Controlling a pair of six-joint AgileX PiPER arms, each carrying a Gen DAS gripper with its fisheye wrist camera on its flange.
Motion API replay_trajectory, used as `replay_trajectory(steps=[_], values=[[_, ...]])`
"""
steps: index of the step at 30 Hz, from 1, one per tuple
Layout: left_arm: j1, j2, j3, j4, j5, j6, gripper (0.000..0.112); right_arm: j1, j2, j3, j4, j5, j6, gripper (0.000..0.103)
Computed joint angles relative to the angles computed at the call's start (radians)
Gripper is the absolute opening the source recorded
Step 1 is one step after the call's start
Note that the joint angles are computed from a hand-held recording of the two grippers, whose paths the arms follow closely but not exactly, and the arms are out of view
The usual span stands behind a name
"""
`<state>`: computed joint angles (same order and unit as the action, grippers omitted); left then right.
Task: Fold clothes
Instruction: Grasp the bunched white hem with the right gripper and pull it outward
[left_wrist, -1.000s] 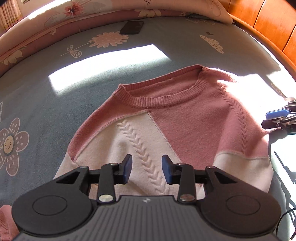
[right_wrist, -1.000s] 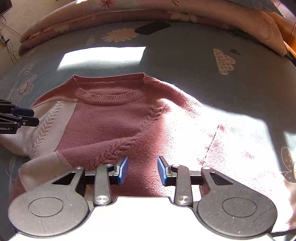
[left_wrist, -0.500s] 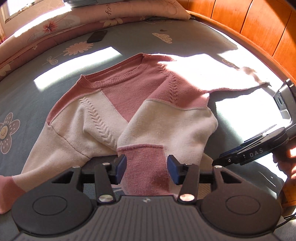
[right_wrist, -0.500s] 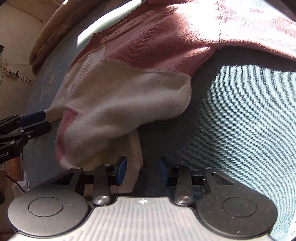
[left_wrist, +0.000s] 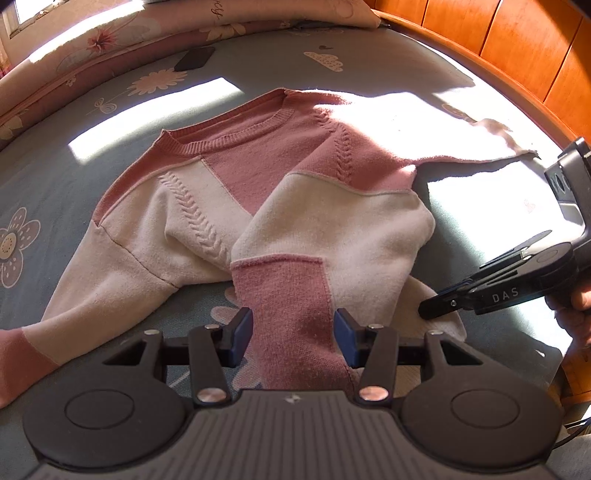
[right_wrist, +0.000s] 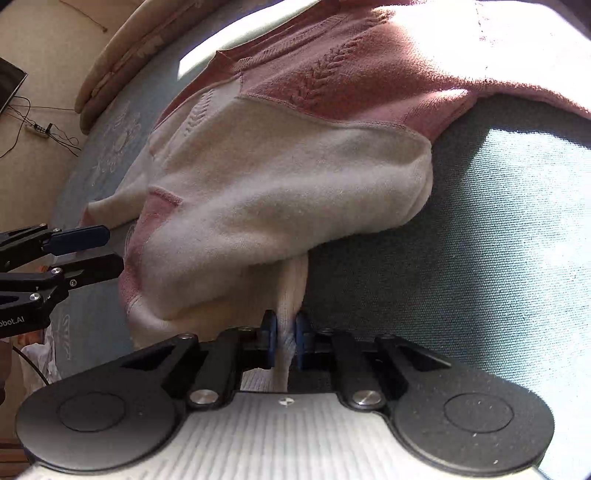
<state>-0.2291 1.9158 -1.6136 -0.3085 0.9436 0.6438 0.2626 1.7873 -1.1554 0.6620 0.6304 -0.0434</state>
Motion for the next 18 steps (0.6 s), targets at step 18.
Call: replay_trajectory(steps=[18], values=[[-0.005, -0.036, 0.07, 0.029, 0.03, -0.006, 0.05, -0.099, -0.26, -0.009, -0.476, 0.493, 0.216, 0.011]])
